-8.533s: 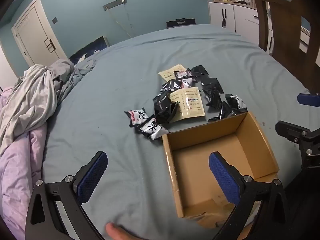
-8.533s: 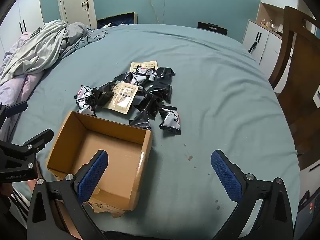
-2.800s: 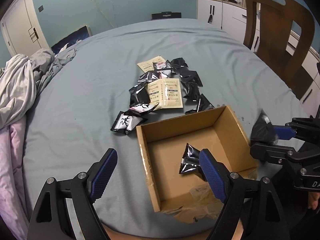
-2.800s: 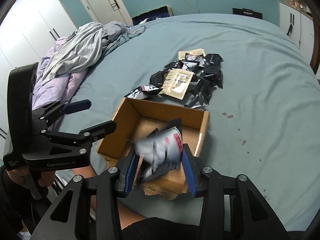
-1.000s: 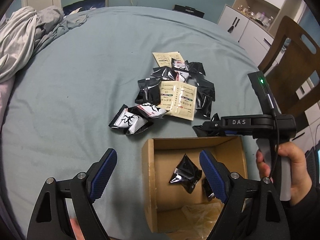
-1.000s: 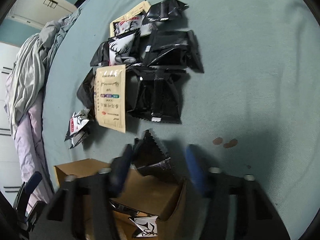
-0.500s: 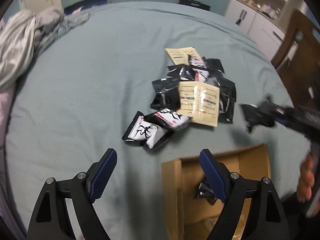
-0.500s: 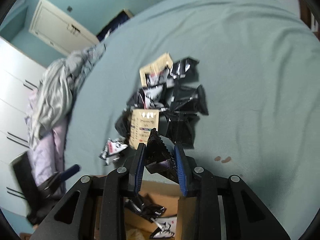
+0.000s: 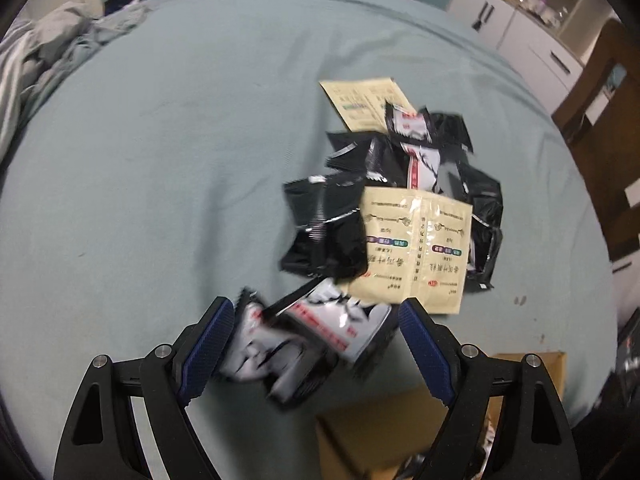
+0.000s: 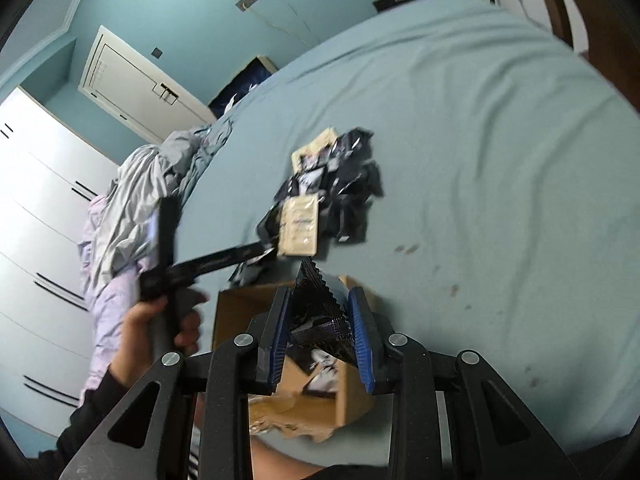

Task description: Organize snacks

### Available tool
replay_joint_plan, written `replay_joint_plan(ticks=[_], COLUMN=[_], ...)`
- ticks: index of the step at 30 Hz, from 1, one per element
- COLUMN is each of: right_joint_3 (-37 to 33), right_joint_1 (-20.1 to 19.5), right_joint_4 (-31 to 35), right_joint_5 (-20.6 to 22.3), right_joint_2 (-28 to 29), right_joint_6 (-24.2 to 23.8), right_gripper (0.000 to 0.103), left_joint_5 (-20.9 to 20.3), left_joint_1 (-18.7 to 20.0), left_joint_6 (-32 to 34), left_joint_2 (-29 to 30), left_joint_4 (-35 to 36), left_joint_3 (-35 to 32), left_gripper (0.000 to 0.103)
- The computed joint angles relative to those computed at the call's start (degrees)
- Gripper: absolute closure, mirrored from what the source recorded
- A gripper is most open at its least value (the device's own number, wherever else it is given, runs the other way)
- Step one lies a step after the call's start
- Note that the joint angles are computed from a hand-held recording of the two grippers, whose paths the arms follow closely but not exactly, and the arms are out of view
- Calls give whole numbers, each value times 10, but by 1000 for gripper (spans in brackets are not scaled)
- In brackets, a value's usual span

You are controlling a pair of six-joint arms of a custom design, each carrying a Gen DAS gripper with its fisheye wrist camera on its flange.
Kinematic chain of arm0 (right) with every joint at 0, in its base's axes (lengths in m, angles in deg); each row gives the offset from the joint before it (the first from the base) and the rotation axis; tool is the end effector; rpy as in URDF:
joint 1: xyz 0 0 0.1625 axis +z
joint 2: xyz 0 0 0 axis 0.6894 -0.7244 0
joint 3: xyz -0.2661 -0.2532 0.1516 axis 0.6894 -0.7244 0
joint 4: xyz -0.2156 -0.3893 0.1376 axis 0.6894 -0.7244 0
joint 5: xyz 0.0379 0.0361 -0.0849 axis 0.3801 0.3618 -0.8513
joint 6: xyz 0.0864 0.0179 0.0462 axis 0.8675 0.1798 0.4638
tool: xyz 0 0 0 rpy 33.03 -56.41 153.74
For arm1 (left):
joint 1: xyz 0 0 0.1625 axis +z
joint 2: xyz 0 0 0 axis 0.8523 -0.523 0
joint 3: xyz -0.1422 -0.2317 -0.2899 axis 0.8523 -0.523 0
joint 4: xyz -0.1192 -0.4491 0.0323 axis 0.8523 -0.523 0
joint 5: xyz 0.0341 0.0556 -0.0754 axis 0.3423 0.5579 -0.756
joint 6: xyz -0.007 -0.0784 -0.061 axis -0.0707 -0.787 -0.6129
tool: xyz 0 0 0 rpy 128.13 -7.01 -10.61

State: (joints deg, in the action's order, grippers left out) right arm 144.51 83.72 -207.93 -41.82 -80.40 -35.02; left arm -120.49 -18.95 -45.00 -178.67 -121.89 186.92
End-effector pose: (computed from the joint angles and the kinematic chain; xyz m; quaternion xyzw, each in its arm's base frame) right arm 0.2990 -0.2120 0.1762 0.1319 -0.9654 0.2244 0.0149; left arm -0.0701 -0.3116 0.3232 0.0293 0.9330 -0.1713 0.3150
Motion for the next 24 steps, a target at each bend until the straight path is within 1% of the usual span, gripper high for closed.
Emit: replay_joint_plan(ticks=[1,2,4,6,7,9,12,14,17,19,20,22,23,24], right_joint_3=[-6,-12,-18,-29,-30,-35,-41,-44,-39,-33,-31,-29,-29,-29], right_joint_1=[4,9,12,10,9,10,15,23,33,36,37,37,38,39], right_joint_4=[-1,-10,-36,-44,-44,-44,-50,-61,-76,-85,-88,-94,-95,-97], right_joint_5=[-5,-13,-17,-12,-14,-22,-31,-42,-50,-53,-53,-55,-57,-61], right_joint_2=[9,23,50,78,83,93,101,108,105,101,100,101,101,103], right_joint_6=[-3,-8,-18,-25,-26,-25,-22,-18,-16,-19,-20,-24,-26,-27], right_gripper=[76,76,76,76,76,76,76,76,76,76,76,76,76,76], left_joint_5=[-5,-8,-12,-13,-10,-15,-12,-6,6,20,30,37,36,40], left_joint_1=[9,21,33,42,43,47,28,4,-38,-78,-114,-162,-193,-203], left_joint_6=[9,19,31,38,34,33,12,-3,-47,-90,-127,-173,-197,-204], left_joint_2=[8,21,29,30,34,36,23,6,-22,-42,-55,-66,-75,-76], left_joint_4=[-12,-23,-33,-46,-41,-39,-20,-4,29,67,106,153,184,190], left_joint_3=[1,2,1,0,-3,-6,-5,-2,-10,-21,-32,-48,-58,-61], left_gripper=[19,29,39,44,59,64,70,74,75,75,75,75,75,75])
